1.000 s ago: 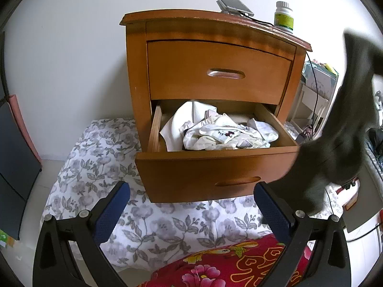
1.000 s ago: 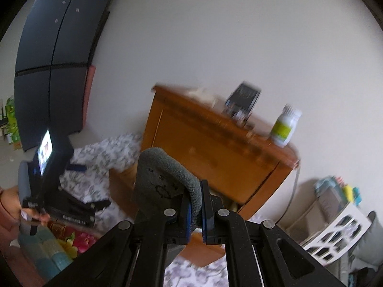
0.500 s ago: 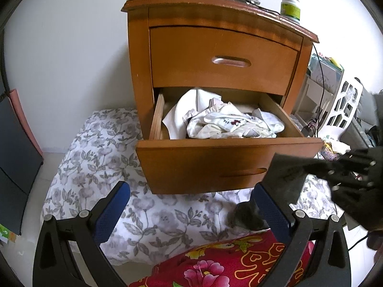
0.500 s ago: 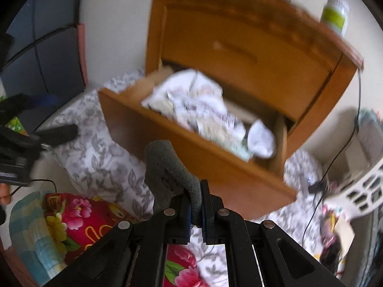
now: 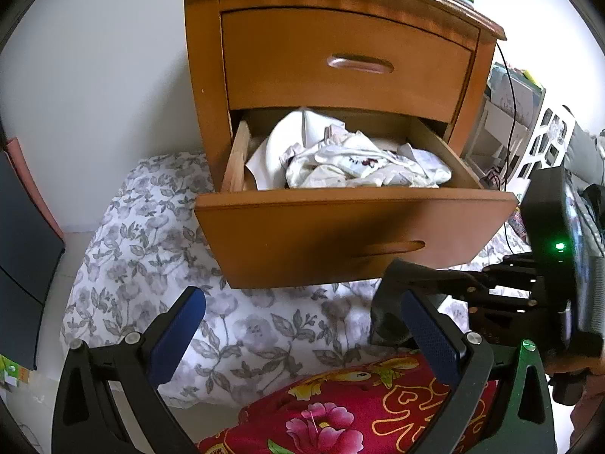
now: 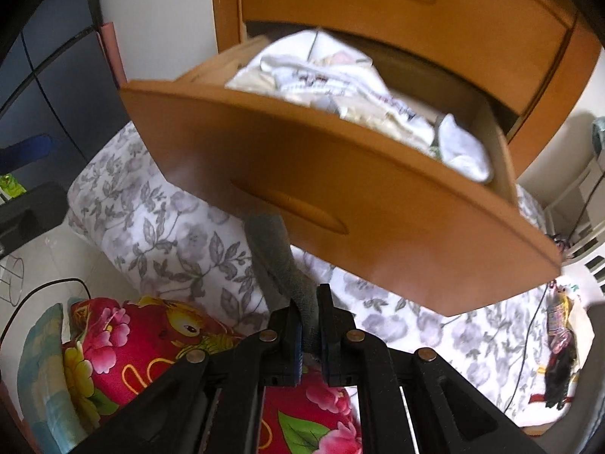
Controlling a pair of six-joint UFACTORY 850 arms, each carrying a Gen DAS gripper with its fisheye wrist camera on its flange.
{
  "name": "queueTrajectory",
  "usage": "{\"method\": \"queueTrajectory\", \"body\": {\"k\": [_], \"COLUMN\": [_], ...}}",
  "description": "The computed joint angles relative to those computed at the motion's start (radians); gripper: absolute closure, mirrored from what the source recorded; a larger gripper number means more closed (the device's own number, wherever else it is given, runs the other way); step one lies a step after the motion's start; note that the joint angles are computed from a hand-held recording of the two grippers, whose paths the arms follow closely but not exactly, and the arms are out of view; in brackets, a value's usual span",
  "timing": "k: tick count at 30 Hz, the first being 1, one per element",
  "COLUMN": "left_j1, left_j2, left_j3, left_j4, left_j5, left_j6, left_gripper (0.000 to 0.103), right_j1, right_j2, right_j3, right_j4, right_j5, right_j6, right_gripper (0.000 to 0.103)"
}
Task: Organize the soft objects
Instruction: 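Lower the grey cloth onto the bedspread beside the red cushion, open right gripper, then withdraw the right gripper from the grey cloth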
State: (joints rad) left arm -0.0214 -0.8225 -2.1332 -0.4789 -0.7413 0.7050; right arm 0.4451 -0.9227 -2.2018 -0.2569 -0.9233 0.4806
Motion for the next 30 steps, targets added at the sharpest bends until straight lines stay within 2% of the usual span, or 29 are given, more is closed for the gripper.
{"method": "queueTrajectory", "body": {"k": [2, 4, 6, 7, 14, 17, 19, 21, 28, 30], "left_j1": [-0.001, -0.002, -0.002, -0.001, -0.003, -0.003, -0.004, -0.005, -0.006, -0.007], "left_j2": [-0.003, -0.005, -0.011, -0.014, -0.017, -0.018, -0.021, -0.022, -0.026, -0.027], "left_j3": [-0.002, -0.004, -0.013, -0.016, -0.018, -0.019, -0.022, -0.023, -0.028, -0.028], "left_j4": [0.006, 0.015, 0.022, 0.024, 0.029, 0.032, 0.036, 0.04, 0.043, 0.047], "left_j5": [-0.005, -0.004, -0.007, -0.01, -0.009, -0.008, -0.009, -0.007, -0.001, 0.001], "left_j6": [-0.002, -0.007, -0.017, -0.021, -0.026, -0.029, -0.033, -0.037, -0.044, -0.051], "left_gripper": [0.0, 0.0, 0.0, 0.0, 0.0, 0.0, 0.0, 0.0, 0.0, 0.0], "right_j1": [-0.001, -0.004, -0.004, -0.003, -0.005, -0.002, -0.001, -0.001, 0.005, 0.004], "right_j2": [-0.018, -0.02, -0.013, -0.006, 0.045, 0.075, 0.091, 0.103, 0.111, 0.117], "right_j3": [-0.02, -0.023, -0.016, -0.009, 0.042, 0.081, 0.107, 0.127, 0.151, 0.165], "right_j4": [0.017, 0.034, 0.034, 0.02, -0.018, -0.036, -0.037, -0.039, -0.056, -0.058], "right_j5": [-0.014, -0.013, -0.006, 0.0, 0.016, 0.02, 0.028, 0.026, 0.01, 0.011], "right_j6": [-0.006, -0.011, -0.007, 0.006, 0.08, 0.134, 0.171, 0.209, 0.294, 0.311], "right_gripper": [0.095, 0.09, 0.067, 0.064, 0.061, 0.044, 0.039, 0.028, 0.011, 0.001]}}
